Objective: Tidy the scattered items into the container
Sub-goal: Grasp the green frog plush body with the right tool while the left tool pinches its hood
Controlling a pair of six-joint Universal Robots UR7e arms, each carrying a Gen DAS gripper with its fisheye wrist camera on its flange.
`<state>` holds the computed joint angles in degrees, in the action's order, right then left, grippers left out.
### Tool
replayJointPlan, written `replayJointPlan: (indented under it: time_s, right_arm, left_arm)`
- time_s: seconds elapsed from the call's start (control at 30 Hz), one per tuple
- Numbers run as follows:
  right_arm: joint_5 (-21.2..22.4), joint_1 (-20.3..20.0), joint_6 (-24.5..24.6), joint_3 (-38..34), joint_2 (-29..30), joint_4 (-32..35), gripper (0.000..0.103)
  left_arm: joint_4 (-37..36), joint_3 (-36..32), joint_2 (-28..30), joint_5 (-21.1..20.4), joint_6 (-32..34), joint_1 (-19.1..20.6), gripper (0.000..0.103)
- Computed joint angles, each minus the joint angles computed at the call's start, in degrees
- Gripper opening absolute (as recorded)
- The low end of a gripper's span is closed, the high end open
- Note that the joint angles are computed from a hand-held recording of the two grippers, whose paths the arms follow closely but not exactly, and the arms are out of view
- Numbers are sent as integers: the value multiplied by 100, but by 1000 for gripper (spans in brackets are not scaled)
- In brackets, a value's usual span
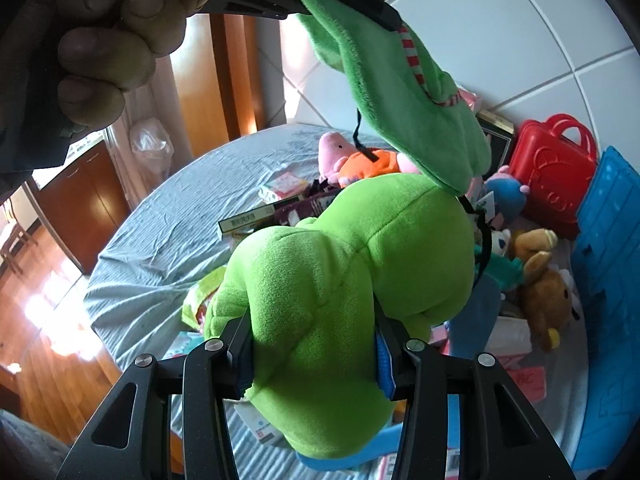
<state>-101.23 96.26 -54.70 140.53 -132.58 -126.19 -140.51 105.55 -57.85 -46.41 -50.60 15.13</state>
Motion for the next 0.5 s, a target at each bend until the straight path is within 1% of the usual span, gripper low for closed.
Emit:
replayJointPlan:
  time_s: [0.23, 0.5]
  right_arm:
    - [-99, 463, 274, -291, 100, 48, 45]
    - [-295, 945, 576, -814, 100, 220, 46]
  left_arm:
    - [458, 27, -392, 481, -319, -264, 5]
    - [834, -16, -629, 853, -663, -551, 5]
